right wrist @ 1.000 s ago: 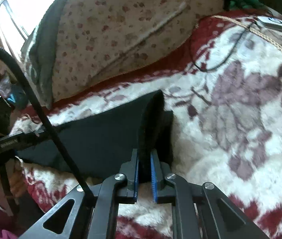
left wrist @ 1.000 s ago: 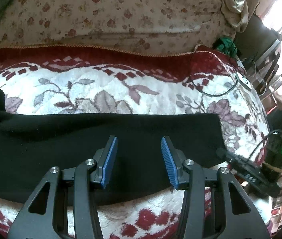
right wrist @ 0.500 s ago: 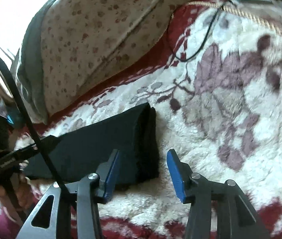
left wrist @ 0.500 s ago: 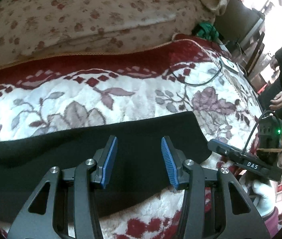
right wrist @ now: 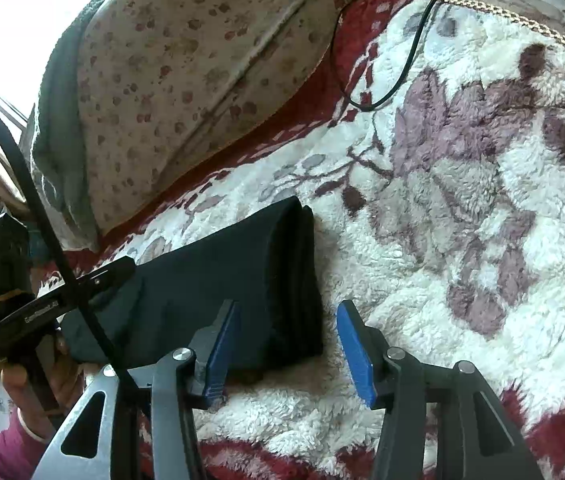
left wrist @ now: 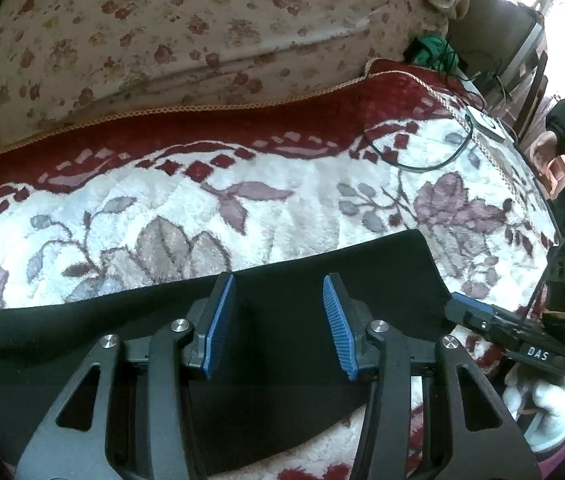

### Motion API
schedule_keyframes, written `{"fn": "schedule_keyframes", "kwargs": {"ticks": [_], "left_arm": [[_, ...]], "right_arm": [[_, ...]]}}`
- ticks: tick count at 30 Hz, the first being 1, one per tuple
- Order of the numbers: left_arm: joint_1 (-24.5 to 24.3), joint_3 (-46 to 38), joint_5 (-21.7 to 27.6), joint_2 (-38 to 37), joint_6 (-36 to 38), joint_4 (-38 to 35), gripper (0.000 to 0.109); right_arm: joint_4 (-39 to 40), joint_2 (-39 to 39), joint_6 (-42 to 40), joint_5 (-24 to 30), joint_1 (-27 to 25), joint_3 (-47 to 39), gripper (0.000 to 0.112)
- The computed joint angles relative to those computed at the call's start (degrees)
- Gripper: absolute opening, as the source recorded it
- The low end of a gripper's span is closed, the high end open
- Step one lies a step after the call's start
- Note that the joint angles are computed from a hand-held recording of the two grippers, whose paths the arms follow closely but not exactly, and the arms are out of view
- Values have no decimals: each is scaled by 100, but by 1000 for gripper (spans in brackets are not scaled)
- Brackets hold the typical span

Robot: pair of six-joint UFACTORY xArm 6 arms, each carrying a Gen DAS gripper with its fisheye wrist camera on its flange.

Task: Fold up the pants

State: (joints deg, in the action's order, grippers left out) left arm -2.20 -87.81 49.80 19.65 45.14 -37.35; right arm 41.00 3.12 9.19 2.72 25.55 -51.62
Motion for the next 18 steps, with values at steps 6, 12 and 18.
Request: {"fn": "schedule_keyframes", "kwargs": {"ticks": [6,12,18], "left_arm": [[-39,-258,214,176,121,40,44],[-124,-1287,1244,807,405,78,44],[-445,-2064,1710,1356,644,434,44]], "right_arm": [[-407,-130,458,55,-2,135,53],[330,-169,-89,286,102,146,59],[1737,-50,-1301,237,230,-12,61]]}}
